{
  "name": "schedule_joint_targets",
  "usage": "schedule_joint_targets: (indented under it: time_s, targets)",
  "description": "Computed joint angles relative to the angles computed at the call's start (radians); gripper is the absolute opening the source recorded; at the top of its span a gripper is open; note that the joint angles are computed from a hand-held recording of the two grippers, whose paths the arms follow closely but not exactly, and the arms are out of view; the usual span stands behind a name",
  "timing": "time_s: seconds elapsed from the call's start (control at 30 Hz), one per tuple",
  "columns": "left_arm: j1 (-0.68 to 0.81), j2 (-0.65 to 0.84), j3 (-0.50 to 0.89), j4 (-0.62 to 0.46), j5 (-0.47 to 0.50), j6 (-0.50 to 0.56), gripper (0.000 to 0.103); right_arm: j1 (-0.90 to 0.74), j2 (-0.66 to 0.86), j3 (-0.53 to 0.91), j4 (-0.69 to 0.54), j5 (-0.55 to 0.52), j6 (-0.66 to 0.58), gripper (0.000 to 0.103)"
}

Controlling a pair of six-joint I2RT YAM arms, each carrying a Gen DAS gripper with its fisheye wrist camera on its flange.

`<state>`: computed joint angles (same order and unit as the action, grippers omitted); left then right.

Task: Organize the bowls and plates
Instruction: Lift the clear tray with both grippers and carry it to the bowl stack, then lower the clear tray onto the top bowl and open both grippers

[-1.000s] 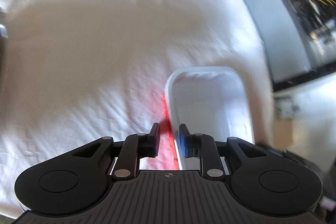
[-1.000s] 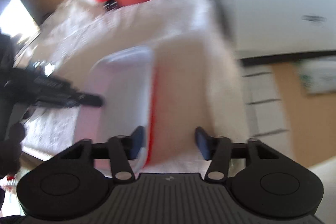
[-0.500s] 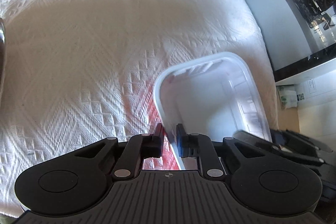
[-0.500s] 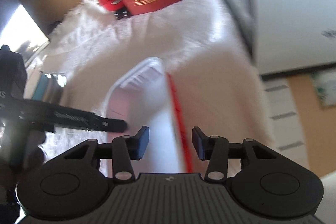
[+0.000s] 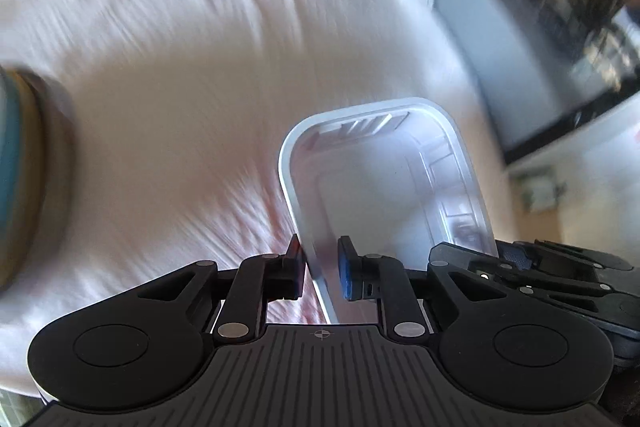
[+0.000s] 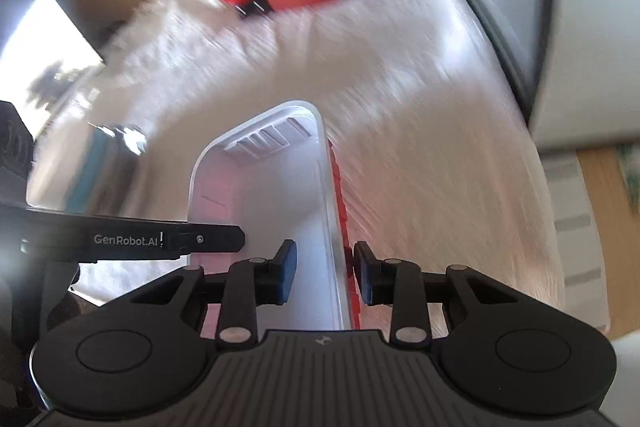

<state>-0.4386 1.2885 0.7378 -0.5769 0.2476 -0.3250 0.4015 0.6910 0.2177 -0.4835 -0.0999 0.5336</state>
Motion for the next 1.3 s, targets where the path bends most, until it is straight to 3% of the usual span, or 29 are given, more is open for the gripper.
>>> schedule_joint_targets:
  time_s: [0.1, 0.2, 0.3, 0.43, 0.63, 0.8, 1.03, 1.3]
  targets:
    - [0.164, -0.142, 0.096, -0.142, 0.035, 0.121, 0.019, 0.164, -0.007, 0.128, -0.019, 0.112, 0.079, 0.031]
    - [0.371, -0.184, 0.255, -0.302, 0.095, 0.317, 0.022, 0.357, 0.095, 0.287, 0.037, 0.250, 0.146, 0.031]
    - [0.596, -0.108, 0.442, -0.444, 0.167, 0.511, 0.023, 0.498, 0.287, 0.441, 0.130, 0.337, 0.191, 0.032]
    - [0.849, 0.031, 0.641, -0.599, 0.259, 0.753, 0.023, 0.601, 0.555, 0.623, 0.244, 0.363, 0.257, 0.032]
    - [1.024, 0.197, 0.774, -0.716, 0.323, 0.968, 0.023, 0.715, 0.812, 0.825, 0.266, 0.461, 0.330, 0.033]
    - [1.053, 0.310, 0.786, -0.742, 0.315, 1.048, 0.023, 0.730, 0.917, 0.887, 0.243, 0.480, 0.430, 0.033]
    - [1.027, 0.413, 0.721, -0.693, 0.301, 1.017, 0.021, 0.695, 1.011, 0.919, 0.193, 0.429, 0.471, 0.033]
    - [1.032, 0.439, 0.719, -0.710, 0.311, 0.999, 0.019, 0.653, 0.987, 0.858, 0.217, 0.358, 0.472, 0.033]
